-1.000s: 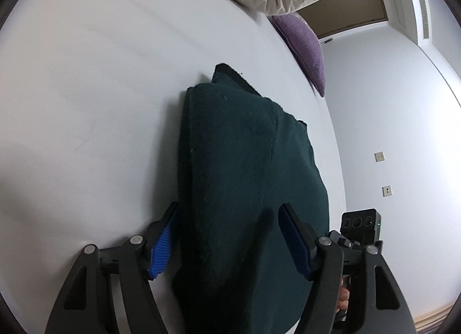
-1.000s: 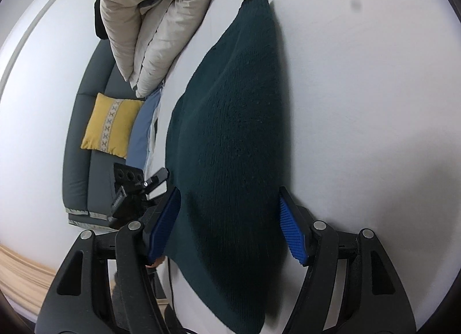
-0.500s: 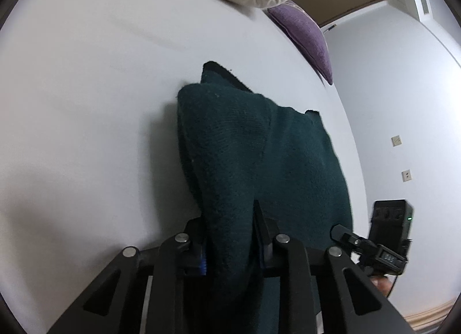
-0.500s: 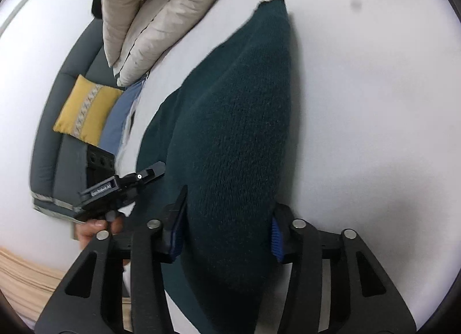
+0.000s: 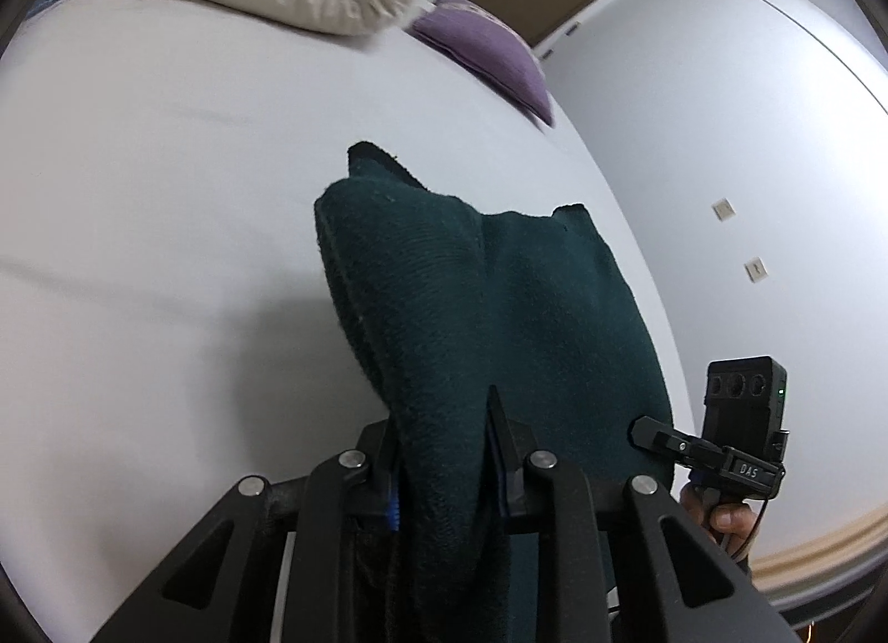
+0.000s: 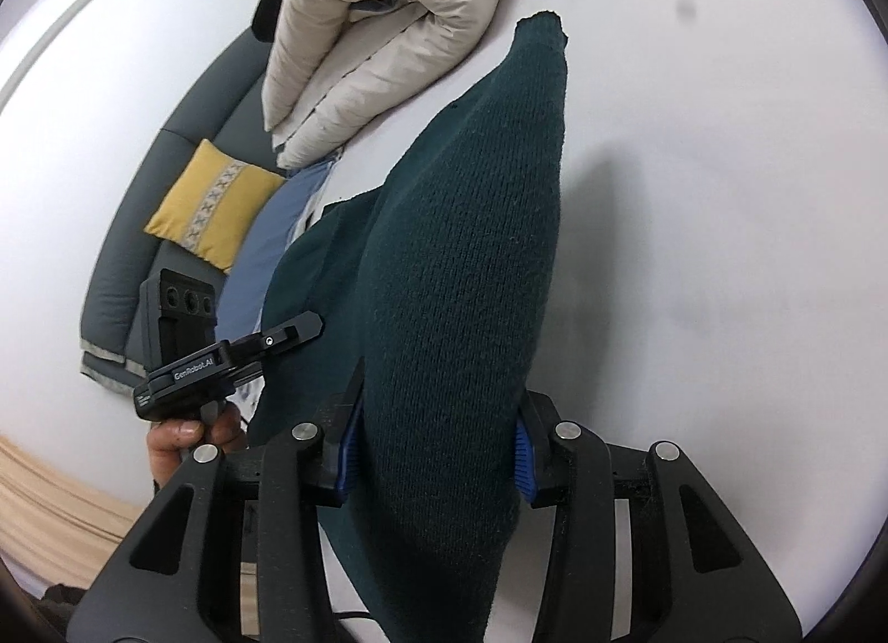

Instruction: Fold small clothes

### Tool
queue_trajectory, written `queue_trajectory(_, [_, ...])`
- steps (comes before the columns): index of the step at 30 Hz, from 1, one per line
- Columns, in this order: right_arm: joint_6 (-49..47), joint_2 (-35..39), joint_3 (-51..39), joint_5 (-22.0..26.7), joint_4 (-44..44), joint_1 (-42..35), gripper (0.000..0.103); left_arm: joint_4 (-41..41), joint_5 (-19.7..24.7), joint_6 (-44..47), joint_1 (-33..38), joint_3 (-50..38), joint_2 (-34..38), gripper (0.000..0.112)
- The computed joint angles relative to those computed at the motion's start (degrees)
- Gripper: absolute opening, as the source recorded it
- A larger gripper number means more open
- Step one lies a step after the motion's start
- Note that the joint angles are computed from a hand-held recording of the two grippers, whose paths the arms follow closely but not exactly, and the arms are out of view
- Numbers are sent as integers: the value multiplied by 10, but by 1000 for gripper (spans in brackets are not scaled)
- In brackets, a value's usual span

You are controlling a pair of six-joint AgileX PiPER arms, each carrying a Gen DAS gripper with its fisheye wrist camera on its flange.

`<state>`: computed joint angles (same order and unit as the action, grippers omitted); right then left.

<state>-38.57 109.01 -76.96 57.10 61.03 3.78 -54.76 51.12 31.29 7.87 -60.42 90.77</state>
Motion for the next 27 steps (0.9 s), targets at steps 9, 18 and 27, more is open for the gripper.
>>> queue_trajectory(9, [-148, -204, 318, 58, 40, -144, 39, -27, -67, -9, -101, 179, -124, 25])
queue_trajectory(18, [-273, -197, 448, 68, 25, -247, 40, -104, -139, 50, -138, 273, -110, 26])
queue_trajectory(27, [-401, -57, 455, 96, 64, -297, 41, -322, -110, 258, -109, 343, -61, 35])
